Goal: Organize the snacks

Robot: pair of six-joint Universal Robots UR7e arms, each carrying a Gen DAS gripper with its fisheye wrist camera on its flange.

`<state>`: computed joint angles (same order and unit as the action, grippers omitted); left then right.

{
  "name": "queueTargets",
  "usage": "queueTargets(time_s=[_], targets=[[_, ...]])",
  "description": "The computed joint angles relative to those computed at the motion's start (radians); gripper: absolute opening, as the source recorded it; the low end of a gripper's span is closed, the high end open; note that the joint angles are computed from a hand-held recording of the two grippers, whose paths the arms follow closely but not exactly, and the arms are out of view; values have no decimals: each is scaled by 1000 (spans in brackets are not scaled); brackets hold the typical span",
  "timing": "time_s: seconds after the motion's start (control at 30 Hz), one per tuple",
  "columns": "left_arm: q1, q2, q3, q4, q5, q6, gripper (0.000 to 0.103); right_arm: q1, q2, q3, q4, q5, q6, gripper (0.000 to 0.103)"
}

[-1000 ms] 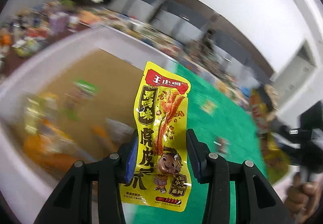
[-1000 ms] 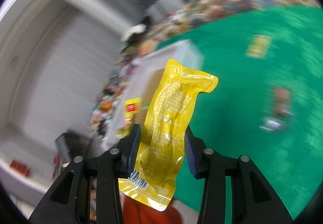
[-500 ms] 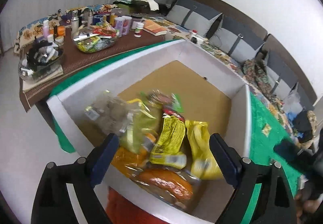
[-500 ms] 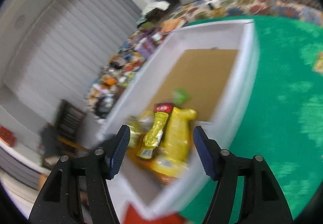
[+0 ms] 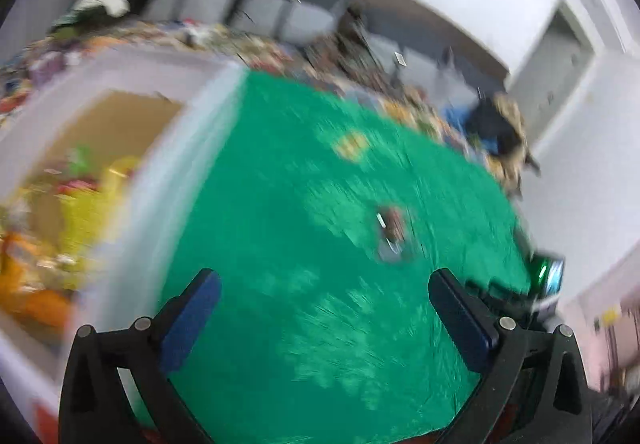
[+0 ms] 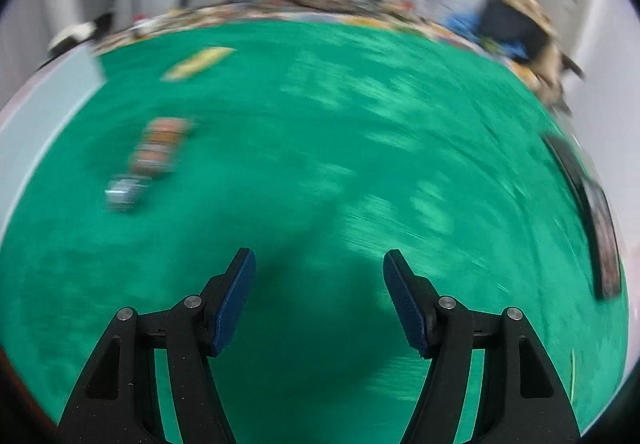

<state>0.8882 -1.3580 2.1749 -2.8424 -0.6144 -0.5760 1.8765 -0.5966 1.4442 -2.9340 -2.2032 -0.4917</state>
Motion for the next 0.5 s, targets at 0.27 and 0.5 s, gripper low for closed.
queueTargets(time_s=[0.27,0.5], targets=[[131,274,-218,181,37,57,102,-42,-16,30,-85,31,16,77],[194,321,-275,178,121,111,102,-47,-19,48,-102,13,17,83]])
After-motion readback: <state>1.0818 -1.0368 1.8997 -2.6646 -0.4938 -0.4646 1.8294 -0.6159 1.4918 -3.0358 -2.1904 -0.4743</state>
